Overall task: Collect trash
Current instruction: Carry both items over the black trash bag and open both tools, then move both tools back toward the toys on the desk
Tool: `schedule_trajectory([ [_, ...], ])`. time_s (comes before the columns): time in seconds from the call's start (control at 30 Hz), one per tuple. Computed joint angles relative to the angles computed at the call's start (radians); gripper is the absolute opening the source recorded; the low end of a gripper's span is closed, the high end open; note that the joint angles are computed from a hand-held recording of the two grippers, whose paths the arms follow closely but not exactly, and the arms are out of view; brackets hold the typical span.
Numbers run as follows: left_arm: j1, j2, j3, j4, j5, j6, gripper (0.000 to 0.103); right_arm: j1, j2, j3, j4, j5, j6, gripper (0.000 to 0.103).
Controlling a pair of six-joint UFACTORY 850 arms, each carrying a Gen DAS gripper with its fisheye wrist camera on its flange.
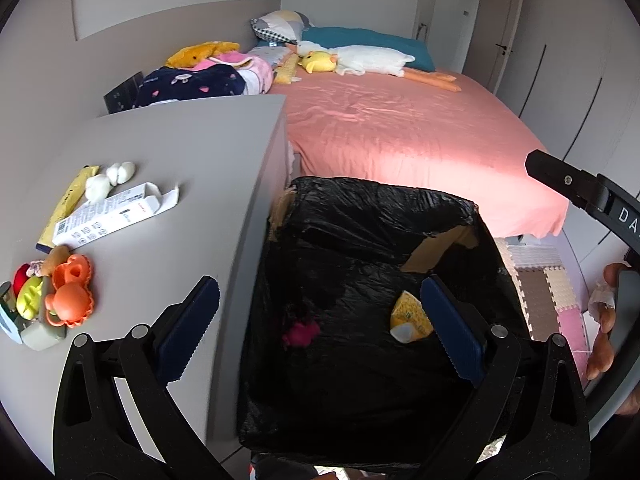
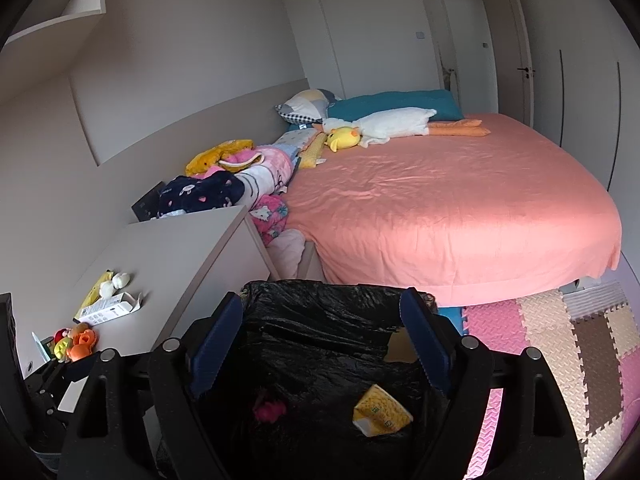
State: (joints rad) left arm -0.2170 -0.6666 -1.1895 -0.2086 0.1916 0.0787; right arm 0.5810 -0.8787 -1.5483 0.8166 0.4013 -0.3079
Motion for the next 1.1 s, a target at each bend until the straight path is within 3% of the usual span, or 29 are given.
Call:
schedule_trajectory([
  [0.47,0.056,0.041,0.067,-0.165,0.040,0.136,0.097,0.043,-0.077,-0.127,0.008,-0.097,-0.074,0.082],
  [1.1,0.194,0.123,0.184,-0.452,0.133,0.269,0.097,0.113,-0.212,-0.361,0.084,-0.227,-0.234,0.082],
])
